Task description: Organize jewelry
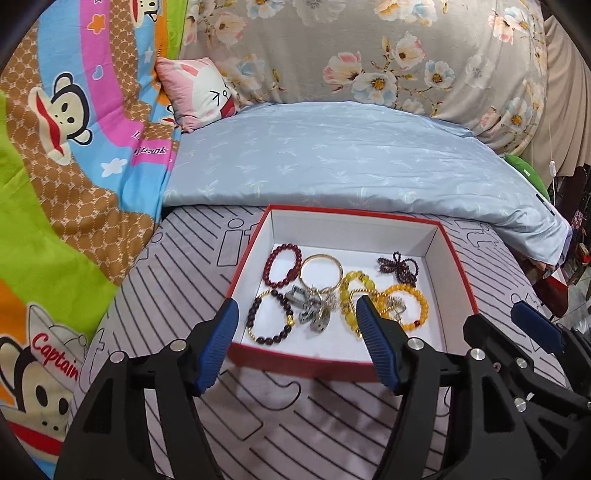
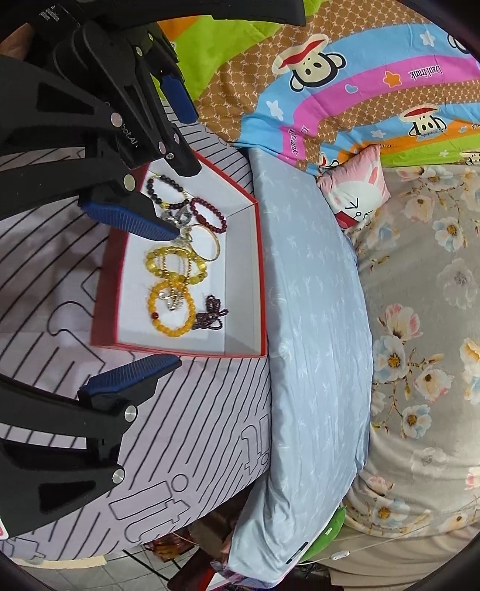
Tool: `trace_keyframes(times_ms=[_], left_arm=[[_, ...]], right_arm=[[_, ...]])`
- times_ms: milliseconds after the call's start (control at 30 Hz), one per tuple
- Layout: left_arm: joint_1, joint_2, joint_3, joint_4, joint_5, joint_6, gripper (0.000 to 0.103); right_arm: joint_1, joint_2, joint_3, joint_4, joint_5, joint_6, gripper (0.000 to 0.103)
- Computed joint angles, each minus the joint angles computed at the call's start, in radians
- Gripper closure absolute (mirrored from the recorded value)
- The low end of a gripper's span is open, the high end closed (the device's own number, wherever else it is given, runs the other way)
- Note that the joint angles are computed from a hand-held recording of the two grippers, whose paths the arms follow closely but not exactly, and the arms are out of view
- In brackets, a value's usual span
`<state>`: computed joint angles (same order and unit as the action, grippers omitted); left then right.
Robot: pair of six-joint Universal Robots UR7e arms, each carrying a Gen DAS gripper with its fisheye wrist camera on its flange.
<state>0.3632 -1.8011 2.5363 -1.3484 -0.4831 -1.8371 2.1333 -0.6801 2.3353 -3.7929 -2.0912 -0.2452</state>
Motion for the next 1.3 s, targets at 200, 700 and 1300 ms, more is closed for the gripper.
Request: trace_keyframes(times_ms=[200,700,1300], left_arm=[[-0.066,0.003,0.001,0.118,-0.066,-0.134,0.029],[-0.12,-0.008,0.016,0.162,-0.139,-0.217,0.026],[-0.147,-0.01,0.016,0.203,-0.167,-0.255,0.026]], right_arm=[[0.012,0.0,0.039,-0.029,-0.021,0.022,0.038],[0.035,0.014,0.073,-0.08,-0.053,0.019,0.038],[0.041,0.011,0.072,-0.07,-0.058,0.023,0.038]])
